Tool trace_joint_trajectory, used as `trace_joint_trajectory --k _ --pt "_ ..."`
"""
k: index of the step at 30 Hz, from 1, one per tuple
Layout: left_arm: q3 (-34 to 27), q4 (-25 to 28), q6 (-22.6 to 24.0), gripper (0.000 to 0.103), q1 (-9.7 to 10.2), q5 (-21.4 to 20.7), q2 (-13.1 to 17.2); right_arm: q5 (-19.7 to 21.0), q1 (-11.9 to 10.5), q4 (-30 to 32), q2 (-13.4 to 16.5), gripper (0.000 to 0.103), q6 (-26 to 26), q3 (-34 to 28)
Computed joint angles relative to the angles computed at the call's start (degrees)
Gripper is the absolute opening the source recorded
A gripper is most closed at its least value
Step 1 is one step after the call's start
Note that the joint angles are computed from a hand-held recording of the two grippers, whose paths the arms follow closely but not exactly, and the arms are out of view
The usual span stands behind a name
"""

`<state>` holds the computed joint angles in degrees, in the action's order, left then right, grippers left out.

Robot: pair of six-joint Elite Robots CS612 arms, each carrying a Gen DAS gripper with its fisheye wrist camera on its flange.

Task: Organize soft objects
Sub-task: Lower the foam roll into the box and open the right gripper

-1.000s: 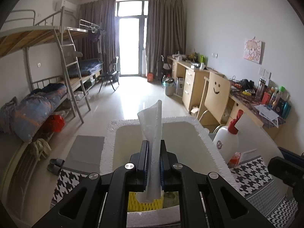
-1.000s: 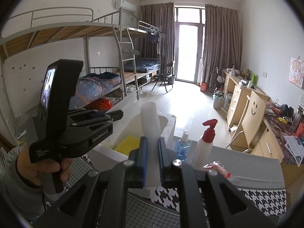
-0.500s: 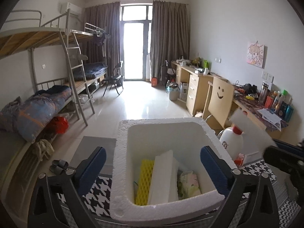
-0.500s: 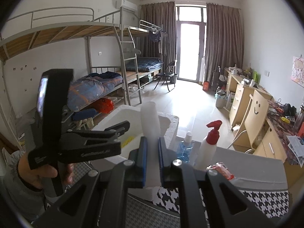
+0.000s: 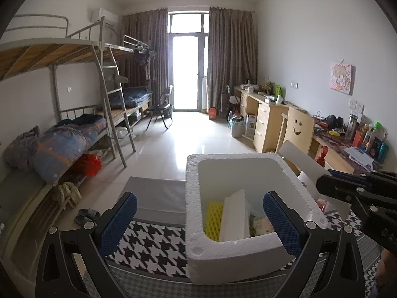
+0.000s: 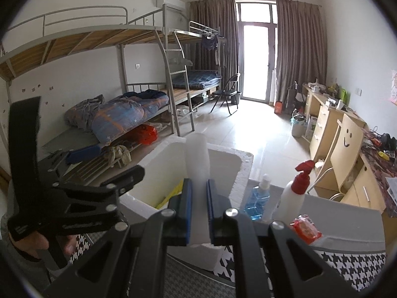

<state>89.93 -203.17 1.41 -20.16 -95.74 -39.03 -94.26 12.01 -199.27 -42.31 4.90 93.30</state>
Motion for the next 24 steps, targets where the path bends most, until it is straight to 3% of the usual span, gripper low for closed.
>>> trace_joint_trajectory --k 24 --pt "1.9 -4.3 -3.1 0.102 2.15 1.5 0.5 0.7 -0.3 6.2 2.0 0.014 1.2 -4.4"
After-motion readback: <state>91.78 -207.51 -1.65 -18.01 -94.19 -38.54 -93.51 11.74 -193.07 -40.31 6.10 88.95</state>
